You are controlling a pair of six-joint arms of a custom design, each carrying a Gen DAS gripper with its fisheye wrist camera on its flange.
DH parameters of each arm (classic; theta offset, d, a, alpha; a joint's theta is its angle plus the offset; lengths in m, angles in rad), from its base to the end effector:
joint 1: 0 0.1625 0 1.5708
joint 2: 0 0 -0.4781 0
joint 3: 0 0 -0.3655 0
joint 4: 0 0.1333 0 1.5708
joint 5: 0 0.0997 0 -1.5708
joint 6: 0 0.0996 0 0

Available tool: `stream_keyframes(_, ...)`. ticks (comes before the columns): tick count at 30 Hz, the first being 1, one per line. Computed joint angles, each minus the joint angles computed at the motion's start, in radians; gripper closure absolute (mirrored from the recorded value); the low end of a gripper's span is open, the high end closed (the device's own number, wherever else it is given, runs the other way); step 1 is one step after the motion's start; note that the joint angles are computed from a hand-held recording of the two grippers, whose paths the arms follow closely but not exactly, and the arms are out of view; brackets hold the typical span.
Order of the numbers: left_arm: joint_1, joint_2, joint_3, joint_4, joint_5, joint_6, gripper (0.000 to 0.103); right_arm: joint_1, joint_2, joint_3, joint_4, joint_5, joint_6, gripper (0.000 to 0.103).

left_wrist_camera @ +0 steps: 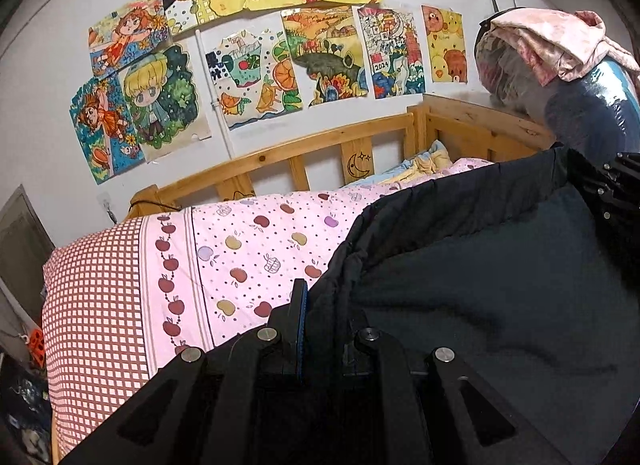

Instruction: Fold large clothes

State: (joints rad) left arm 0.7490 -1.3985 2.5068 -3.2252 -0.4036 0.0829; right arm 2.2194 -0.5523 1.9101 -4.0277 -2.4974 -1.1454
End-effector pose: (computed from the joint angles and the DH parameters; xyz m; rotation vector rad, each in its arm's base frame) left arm -0.1036 -0.4034 0.3248 0.5470 1.9802 -1.0092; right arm 0.3949 -0.4321 0.1177 1.0970 -1.6033 0.8747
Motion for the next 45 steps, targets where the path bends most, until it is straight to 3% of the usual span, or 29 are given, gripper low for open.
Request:
stream_keyframes(10,0.045,0.003,-0.008,0.019,-0.043,-0.03,0.086,-0.014,0.024,-0.017,0.042,-0.029,0.02,0.096)
stream_keyframes(13,0.045,-0.006,-0.007,0.028,-0.045,-0.037,0.077,-0.015,0.022,-0.014,0.053,-0.036,0.04,0.088)
stream_keyframes(14,0.043,-0.007,-0.005,0.018,-0.043,-0.033,0.068,-0.015,0.02,-0.012,0.053,-0.036,0.049,0.079)
stream_keyframes(15,0.039,-0.008,0.0,-0.006,-0.044,-0.022,0.05,-0.015,0.015,-0.009,0.057,-0.031,0.063,0.072)
stream_keyframes(16,0.031,-0.004,0.008,-0.045,-0.033,-0.007,0.039,-0.015,0.011,-0.005,0.051,-0.025,0.074,0.056)
stream_keyframes(17,0.023,0.002,0.016,-0.082,-0.02,0.005,0.018,-0.014,0.01,-0.002,0.034,-0.019,0.077,0.045)
stream_keyframes(18,0.013,0.005,0.027,-0.133,-0.013,0.026,0.013,-0.015,0.005,0.004,0.025,-0.008,0.083,0.042)
stream_keyframes(21,-0.009,-0.019,0.048,-0.16,-0.022,0.026,0.012,-0.015,-0.014,0.026,0.027,0.012,0.117,0.035)
stream_keyframes(25,-0.063,-0.065,0.102,-0.159,-0.003,-0.034,0.01,-0.016,-0.066,0.093,0.036,0.076,0.234,0.02)
stream_keyframes(28,-0.117,-0.099,0.166,-0.222,-0.012,-0.035,0.006,-0.022,-0.129,0.179,0.064,0.184,0.328,0.017)
stream_keyframes(32,-0.147,-0.171,0.215,-0.169,-0.093,-0.075,0.001,-0.051,-0.209,0.293,0.131,0.339,0.414,0.01)
stream_keyframes(35,-0.126,-0.187,0.217,-0.077,-0.16,-0.098,0.001,-0.092,-0.26,0.357,0.231,0.46,0.494,0.009)
stream_keyframes(37,-0.093,-0.166,0.205,-0.041,-0.202,-0.09,0.001,-0.118,-0.272,0.372,0.305,0.495,0.544,0.009)
stream_keyframes(40,-0.045,-0.132,0.181,-0.02,-0.241,-0.082,0.001,-0.146,-0.259,0.372,0.376,0.483,0.574,0.009)
stream_keyframes(45,0.006,-0.097,0.144,-0.013,-0.259,-0.1,0.001,-0.179,-0.237,0.366,0.37,0.478,0.611,0.009)
